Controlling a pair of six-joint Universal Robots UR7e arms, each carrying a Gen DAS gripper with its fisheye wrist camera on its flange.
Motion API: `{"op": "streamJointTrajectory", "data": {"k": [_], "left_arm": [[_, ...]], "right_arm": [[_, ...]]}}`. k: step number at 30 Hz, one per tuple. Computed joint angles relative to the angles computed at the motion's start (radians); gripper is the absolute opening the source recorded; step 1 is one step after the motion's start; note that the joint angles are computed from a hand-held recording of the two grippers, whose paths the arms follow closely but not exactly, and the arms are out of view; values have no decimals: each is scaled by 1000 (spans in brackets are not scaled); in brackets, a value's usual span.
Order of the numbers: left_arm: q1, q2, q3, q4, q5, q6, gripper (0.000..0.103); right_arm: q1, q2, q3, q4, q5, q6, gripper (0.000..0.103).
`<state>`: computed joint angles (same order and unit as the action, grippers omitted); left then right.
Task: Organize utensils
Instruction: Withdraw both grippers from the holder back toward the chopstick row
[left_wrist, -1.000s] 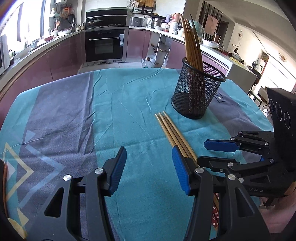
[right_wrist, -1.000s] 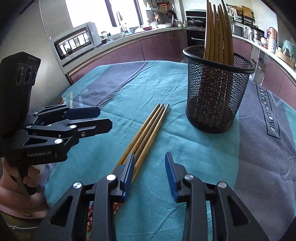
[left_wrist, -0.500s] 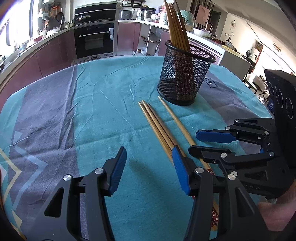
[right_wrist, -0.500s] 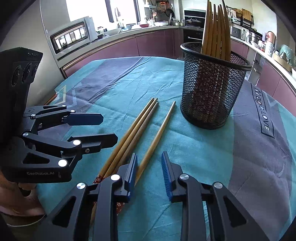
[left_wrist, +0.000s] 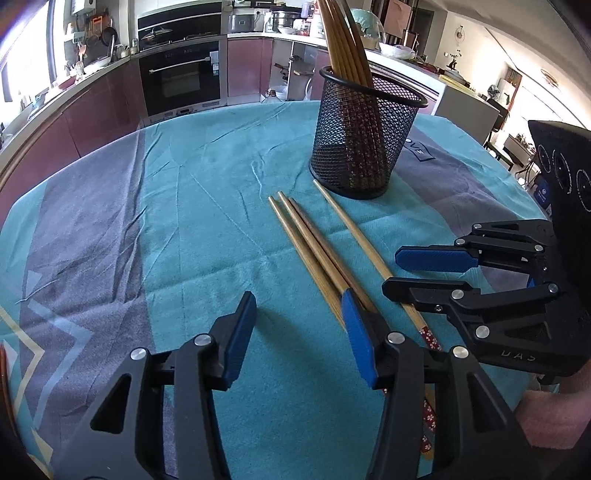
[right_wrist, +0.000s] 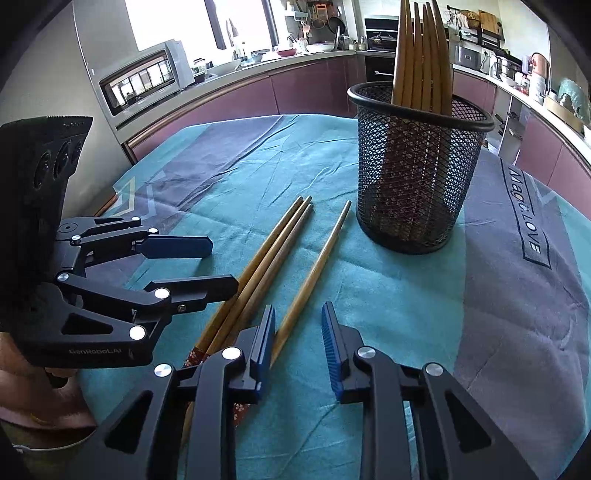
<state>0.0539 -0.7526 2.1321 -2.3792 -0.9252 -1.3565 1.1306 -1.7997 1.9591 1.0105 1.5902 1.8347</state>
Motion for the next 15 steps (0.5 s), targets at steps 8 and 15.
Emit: {"op": "streamJointTrajectory", "data": {"k": [8, 15], "left_arm": [[-3, -1, 14, -58, 11, 4, 46], [9, 19, -11, -17, 4, 15, 39]], "right_arm": [[-1, 4, 1, -1, -6, 6, 25], [1, 10, -4, 0, -6, 10, 24]]}}
